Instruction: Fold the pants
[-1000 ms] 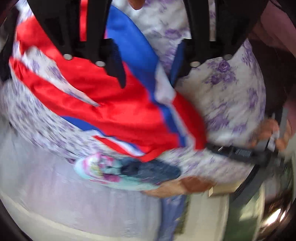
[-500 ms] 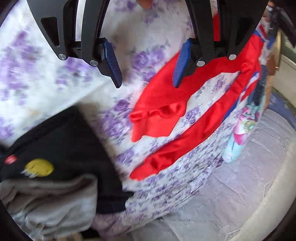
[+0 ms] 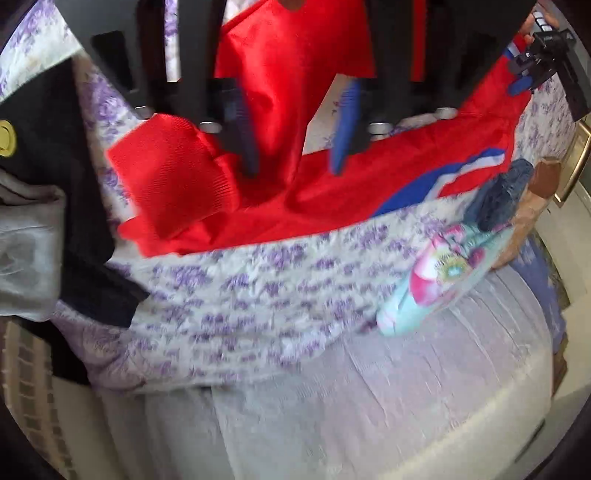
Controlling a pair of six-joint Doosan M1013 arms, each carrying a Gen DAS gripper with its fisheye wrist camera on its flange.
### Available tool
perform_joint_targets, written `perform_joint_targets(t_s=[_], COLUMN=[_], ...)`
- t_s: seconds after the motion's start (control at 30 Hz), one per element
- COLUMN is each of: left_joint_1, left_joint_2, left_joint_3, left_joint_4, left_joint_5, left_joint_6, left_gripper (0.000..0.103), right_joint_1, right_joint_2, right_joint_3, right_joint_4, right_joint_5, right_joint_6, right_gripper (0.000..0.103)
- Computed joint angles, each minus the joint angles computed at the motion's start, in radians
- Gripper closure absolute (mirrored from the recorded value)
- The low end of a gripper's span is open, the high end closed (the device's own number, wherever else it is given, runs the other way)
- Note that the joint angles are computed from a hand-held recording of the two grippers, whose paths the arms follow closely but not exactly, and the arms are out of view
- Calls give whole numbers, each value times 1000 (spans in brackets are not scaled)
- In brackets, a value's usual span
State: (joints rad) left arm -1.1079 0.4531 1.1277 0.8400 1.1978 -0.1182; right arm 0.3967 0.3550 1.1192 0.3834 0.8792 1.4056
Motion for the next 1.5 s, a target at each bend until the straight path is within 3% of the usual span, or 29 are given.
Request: perform_joint_targets(t_s=[0.13,0.2,0.37,0.4,0.43,0.47,0.6,0.7,0.8,0.93,1.0,1.03,1.07,1.17,1.23,1.33,1.5], left_joint_1=[2,5,7,7,7,7,9,9,9,6,-6,-12,-24,-38,-31,6,96], left_joint_2=[2,1,1,1,0,1,4,4,3,18,19,18,17,22,22,1,-51], left_joint_3=[-5,-4,-4,-3,-3,-3,-9,-8,-6,-36,-54,-60,-78,-119,-141,-138,-94], left_joint_4=[-7,-15,-22,-23,-24,-25,-33,-33,-38,-69,-66,-58,-29,46,91,71,-84], left_joint_5=[6,-3,-9,-10,-9,-8,-1,0,-10,33,81,103,168,309,376,383,298], left_joint_6=[13,20,33,30,29,30,40,41,52,97,150,174,246,409,504,499,368], left_gripper=[13,12,12,12,12,12,12,12,11,11,11,11,11,8,7,7,7], right_joint_1=[-23,-32,-70,-68,-58,-52,-69,-97,-134,-161,-184,-178,-170,-130,-102,-36,64], right_joint_2=[-19,-22,51,52,49,42,-64,-157,-208,-205,-225,-234,-251,-261,-244,-177,-5], right_joint_3=[27,46,13,20,22,27,136,235,309,349,368,363,360,306,257,153,-95], right_joint_4=[-73,-132,52,64,38,27,17,-64,-94,-119,-61,-92,-127,-105,-7,79,69], right_joint_5=[-33,-7,158,150,133,120,-12,-95,-76,41,52,53,30,-15,-40,-38,106], right_joint_6=[159,238,223,215,217,204,191,267,329,375,362,377,374,196,2,-218,-370], right_gripper=[54,52,52,65,88,94,96,96,95,82,76,67,63,54,30,13,12])
